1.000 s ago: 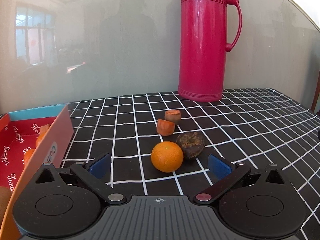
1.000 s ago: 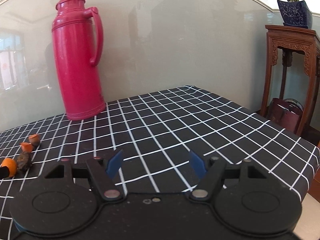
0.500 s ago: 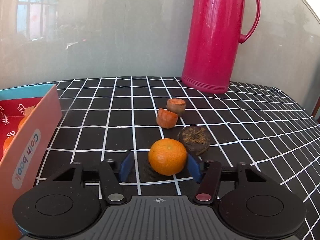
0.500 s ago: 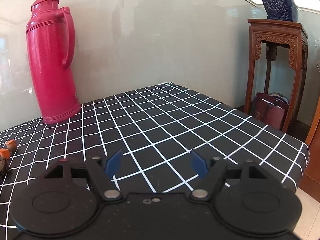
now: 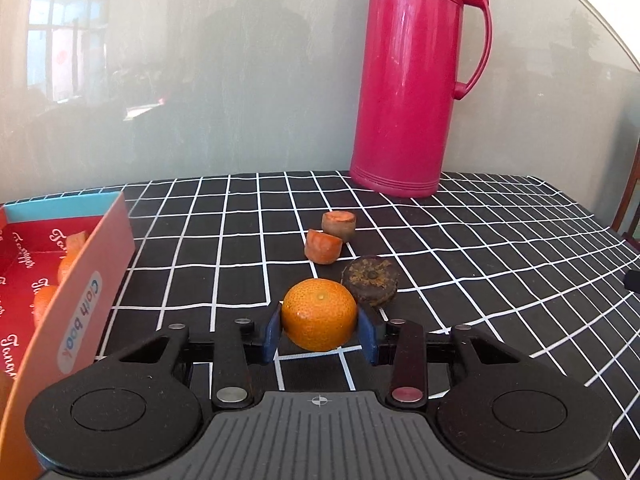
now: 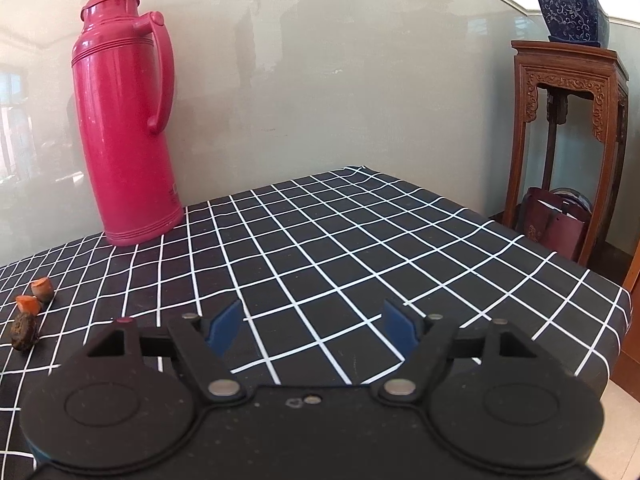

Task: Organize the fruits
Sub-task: 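Carry the mandarin with the left gripper into the red box and release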

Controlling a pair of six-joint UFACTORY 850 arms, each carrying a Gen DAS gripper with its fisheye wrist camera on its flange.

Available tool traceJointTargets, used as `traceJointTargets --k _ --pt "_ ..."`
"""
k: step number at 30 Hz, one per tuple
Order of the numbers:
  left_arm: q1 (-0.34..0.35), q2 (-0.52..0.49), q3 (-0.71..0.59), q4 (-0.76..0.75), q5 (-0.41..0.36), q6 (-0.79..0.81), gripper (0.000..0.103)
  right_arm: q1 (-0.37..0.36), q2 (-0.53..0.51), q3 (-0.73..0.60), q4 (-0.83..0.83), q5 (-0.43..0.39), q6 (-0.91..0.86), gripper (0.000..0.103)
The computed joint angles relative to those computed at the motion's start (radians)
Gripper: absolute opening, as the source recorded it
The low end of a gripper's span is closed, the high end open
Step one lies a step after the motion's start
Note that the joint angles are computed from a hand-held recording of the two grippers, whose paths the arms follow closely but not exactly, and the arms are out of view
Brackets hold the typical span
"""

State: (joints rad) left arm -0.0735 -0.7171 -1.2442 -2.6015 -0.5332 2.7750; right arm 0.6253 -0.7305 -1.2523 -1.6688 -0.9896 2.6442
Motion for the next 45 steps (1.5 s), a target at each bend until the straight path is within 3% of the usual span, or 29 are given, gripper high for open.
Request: traceJointTargets --k 11,26,34,45 --pt "0.044 0.108 0.118 0.025 -0.078 0.055 0.04 0.021 -0.017 -0.052 -0.017 0.011 -0.008 0.077" --pt "0.139 0.173 0.182 0.017 -0.137 0.074 0.04 0.062 -0.082 -0.195 -0.027 0.033 -0.11 0.078" --pt "0.209 0.162 0.167 -0.014 -0.132 0.085 0.04 0.08 -0.137 -0.29 -0.019 0.056 -0.171 0.078" --pt "0.289 0.114 0.102 -0.048 -0.069 0.079 0.04 0.105 -0.22 -0.435 -0.009 0.098 -0.27 0.078"
